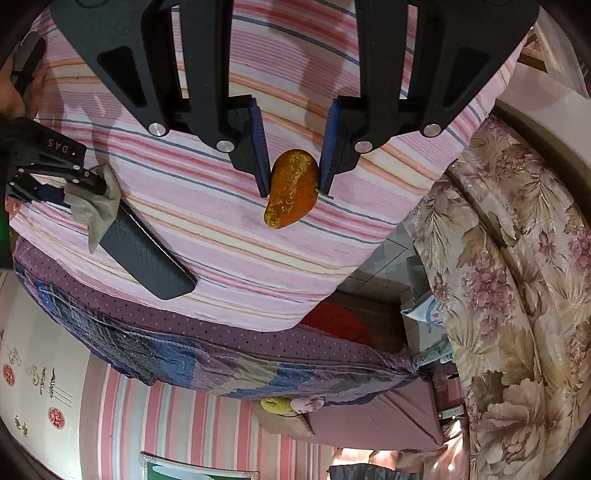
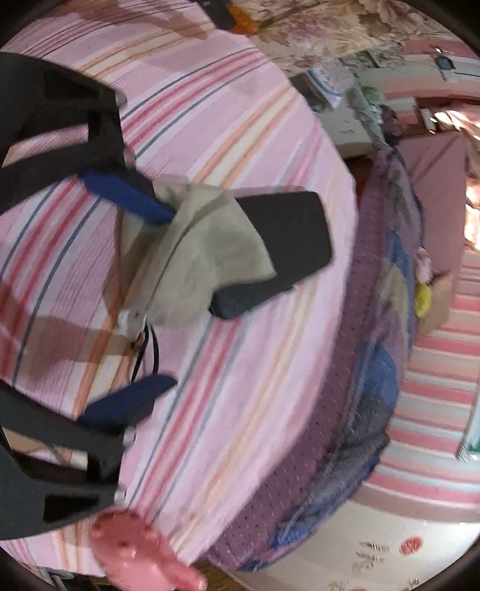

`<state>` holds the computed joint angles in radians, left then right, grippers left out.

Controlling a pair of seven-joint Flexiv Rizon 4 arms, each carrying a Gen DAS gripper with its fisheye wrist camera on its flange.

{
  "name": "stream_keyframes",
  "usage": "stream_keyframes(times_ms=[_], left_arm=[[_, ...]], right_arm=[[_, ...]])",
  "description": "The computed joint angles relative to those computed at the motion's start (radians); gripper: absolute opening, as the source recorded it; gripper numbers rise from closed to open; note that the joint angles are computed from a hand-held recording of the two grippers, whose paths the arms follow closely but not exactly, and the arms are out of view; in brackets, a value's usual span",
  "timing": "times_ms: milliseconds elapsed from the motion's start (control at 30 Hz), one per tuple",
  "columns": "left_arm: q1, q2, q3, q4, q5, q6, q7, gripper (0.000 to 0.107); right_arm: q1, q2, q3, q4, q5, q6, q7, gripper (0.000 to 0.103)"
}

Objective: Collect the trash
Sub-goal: 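Grasp the grey cloth off the black phone with the right tool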

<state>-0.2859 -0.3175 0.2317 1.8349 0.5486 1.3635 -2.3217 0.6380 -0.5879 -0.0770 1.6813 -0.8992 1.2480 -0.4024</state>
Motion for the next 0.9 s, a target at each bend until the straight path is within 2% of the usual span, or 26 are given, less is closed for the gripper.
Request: stream_keyframes(times_ms=[33,100,167,233,300,333,467,600,667,733,800,833,900], left_arm=[[-0.001,0.001,0.0,0.0,0.001,0.0,-0.001,0.025],[0.002,0.005,-0.003,0.004,-0.002,0.003,0.0,0.025],[-0.001,0.009,-0.004,0.006,0.0,0.005,-0.001,0.025],[-0.012,0.014,0.003,0.004,0.016,0.003,-0.016,0.025],[-0.014,0.021,0.001,0.006,0.025,0.008,-0.027,0.025],[-0.013,0.025,-0.003,0.009,0.025,0.014,-0.028,0.025],[-0.038,0.037,0.002,0.009,0.067,0.011,-0.061,0.025],[-0.049,0.059,-0.022,0.029,0.092,0.016,-0.09,0.025],[-0.053,0.068,-0.034,0.039,0.102,0.02,-0.101,0.025],[-0.071,0.08,-0.044,0.043,0.128,0.014,-0.116,0.025],[-0.083,0.091,-0.056,0.045,0.155,0.012,-0.133,0.025],[-0.086,0.096,-0.067,0.048,0.163,0.011,-0.135,0.025],[-0.092,0.107,-0.087,0.054,0.174,0.009,-0.136,0.025]], right_arm=[[0.003,0.007,-0.007,0.014,-0.017,0.033,0.01,0.062],[0.015,0.014,-0.024,0.022,-0.018,0.037,0.002,0.055],[0.068,0.043,-0.089,0.061,-0.055,0.048,0.009,0.045],[0.083,0.082,-0.122,0.104,-0.176,0.053,0.107,0.039],[0.043,0.088,-0.085,0.106,-0.263,0.045,0.175,0.035],[0.046,0.11,-0.095,0.128,-0.322,0.049,0.234,0.031],[0.1,0.202,-0.188,0.237,-0.504,0.076,0.424,0.031],[0.044,0.292,-0.124,0.31,-0.582,0.025,0.482,0.031],[-0.015,0.346,-0.052,0.36,-0.611,-0.018,0.507,0.031],[-0.075,0.42,0.025,0.43,-0.609,-0.066,0.516,0.031],[-0.108,0.459,0.058,0.458,-0.587,-0.078,0.501,0.031],[-0.132,0.495,0.09,0.496,-0.59,-0.105,0.544,0.031],[-0.153,0.524,0.103,0.528,-0.596,-0.103,0.54,0.031]])
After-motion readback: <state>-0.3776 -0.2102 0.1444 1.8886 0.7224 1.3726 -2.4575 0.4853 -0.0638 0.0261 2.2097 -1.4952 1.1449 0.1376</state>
